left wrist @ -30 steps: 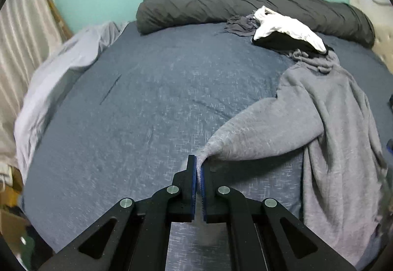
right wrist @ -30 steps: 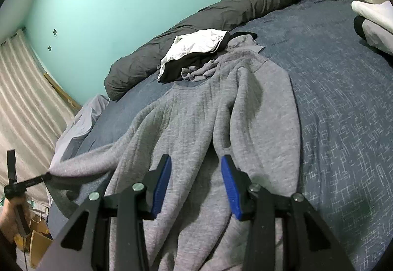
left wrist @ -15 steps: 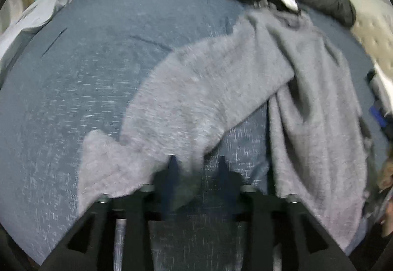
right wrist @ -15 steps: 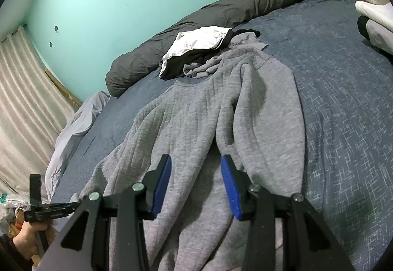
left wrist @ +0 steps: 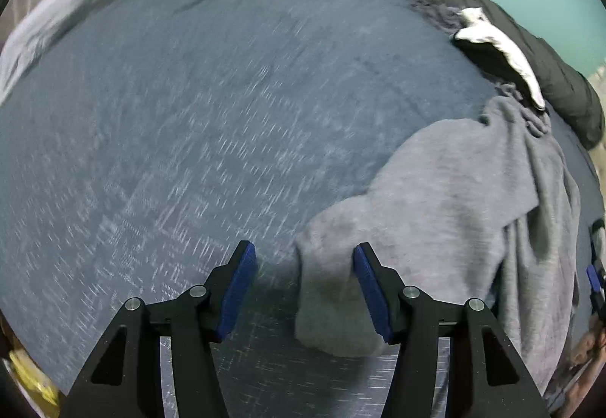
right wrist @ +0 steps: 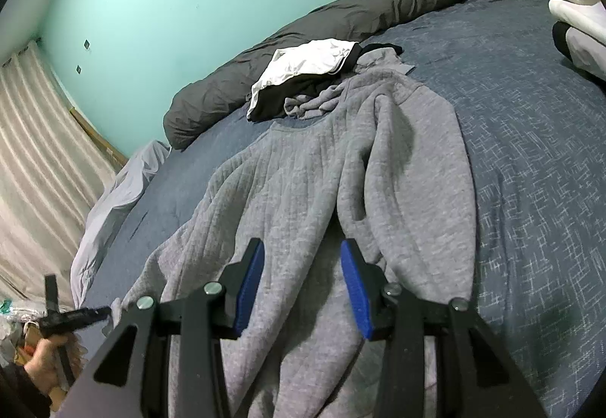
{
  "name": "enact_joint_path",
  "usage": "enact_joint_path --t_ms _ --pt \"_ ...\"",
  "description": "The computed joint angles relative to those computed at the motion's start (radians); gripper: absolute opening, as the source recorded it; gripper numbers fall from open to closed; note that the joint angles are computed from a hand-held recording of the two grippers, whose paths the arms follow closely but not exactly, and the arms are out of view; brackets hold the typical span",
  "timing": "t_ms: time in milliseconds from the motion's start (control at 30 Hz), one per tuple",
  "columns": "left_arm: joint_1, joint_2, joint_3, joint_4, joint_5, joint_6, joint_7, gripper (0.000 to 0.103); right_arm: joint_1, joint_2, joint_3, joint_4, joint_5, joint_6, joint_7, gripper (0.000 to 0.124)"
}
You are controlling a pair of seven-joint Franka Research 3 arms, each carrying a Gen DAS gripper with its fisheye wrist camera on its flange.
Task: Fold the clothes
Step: 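Grasp a sweatshirt sleeve cuff with the left gripper, then pull the sleeve outward across the bed with the left gripper and release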
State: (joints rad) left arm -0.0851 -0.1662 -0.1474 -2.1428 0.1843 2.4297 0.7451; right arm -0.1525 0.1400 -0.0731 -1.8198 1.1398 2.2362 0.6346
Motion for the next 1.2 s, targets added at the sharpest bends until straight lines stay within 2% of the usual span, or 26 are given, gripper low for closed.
enact_joint_path --t_ms 100,133,200,300,400,500,600,667,733,767,833,900,967,1033,1200 --pt "-0.011 0.001 0.007 -0.028 -0.045 0.038 0.037 0.058 0.003 0.008 0.002 0.005 -0.012 -0.001 0.004 0.043" --pt "-0.013 0.002 0.003 -0.030 -0.044 0.045 0.045 0.055 0.003 0.009 0.003 0.006 -0.013 -0.001 0.003 0.042" --pt "-0.019 0.008 -0.004 -0.025 -0.034 0.048 0.059 0.020 0.002 0.010 0.004 0.007 -0.013 0.001 0.002 0.043" --pt "-0.015 0.006 -0.027 0.006 0.057 0.002 0.026 0.012 0.000 0.011 0.004 0.006 -0.012 0.000 0.003 0.042" --pt "0.003 -0.023 -0.061 0.058 0.247 -0.113 -0.065 0.011 -0.003 0.011 0.003 0.007 -0.009 -0.004 0.003 0.042" --pt "0.009 -0.046 -0.086 0.108 0.401 -0.246 -0.124 0.011 -0.005 0.012 0.003 0.010 -0.005 -0.007 0.004 0.043" --pt "0.006 -0.062 -0.080 0.118 0.436 -0.322 -0.144 0.013 -0.005 0.011 0.004 0.011 -0.004 -0.011 0.005 0.042" --pt "0.002 -0.053 -0.066 0.114 0.415 -0.344 -0.133 0.014 -0.005 0.009 0.004 0.008 -0.003 -0.010 0.001 0.042" --pt "-0.006 -0.038 -0.042 0.098 0.338 -0.332 -0.104 0.016 -0.004 0.006 0.004 0.005 -0.002 -0.009 -0.004 0.042" --pt "-0.009 -0.042 -0.027 0.075 0.285 -0.301 -0.089 0.017 -0.003 0.006 0.004 0.006 -0.004 -0.008 -0.003 0.042" --pt "-0.009 -0.064 -0.002 0.016 0.196 -0.224 -0.077 0.027 -0.001 0.010 0.004 0.010 -0.009 -0.008 0.003 0.042" --pt "0.009 -0.106 0.003 -0.042 0.176 -0.161 -0.129 0.046 -0.001 0.011 0.004 0.011 -0.012 -0.008 0.003 0.043" --pt "0.033 -0.149 0.000 -0.088 0.183 -0.135 -0.191 0.053 -0.001 0.012 0.005 0.012 -0.012 -0.010 0.003 0.042" --pt "0.054 -0.180 -0.003 -0.118 0.195 -0.130 -0.237 0.054 -0.001 0.013 0.005 0.014 -0.012 -0.011 0.002 0.043" --pt "0.082 -0.190 0.020 -0.157 0.175 -0.112 -0.256 0.054 0.001 0.011 0.007 0.009 -0.019 -0.010 -0.001 0.042"
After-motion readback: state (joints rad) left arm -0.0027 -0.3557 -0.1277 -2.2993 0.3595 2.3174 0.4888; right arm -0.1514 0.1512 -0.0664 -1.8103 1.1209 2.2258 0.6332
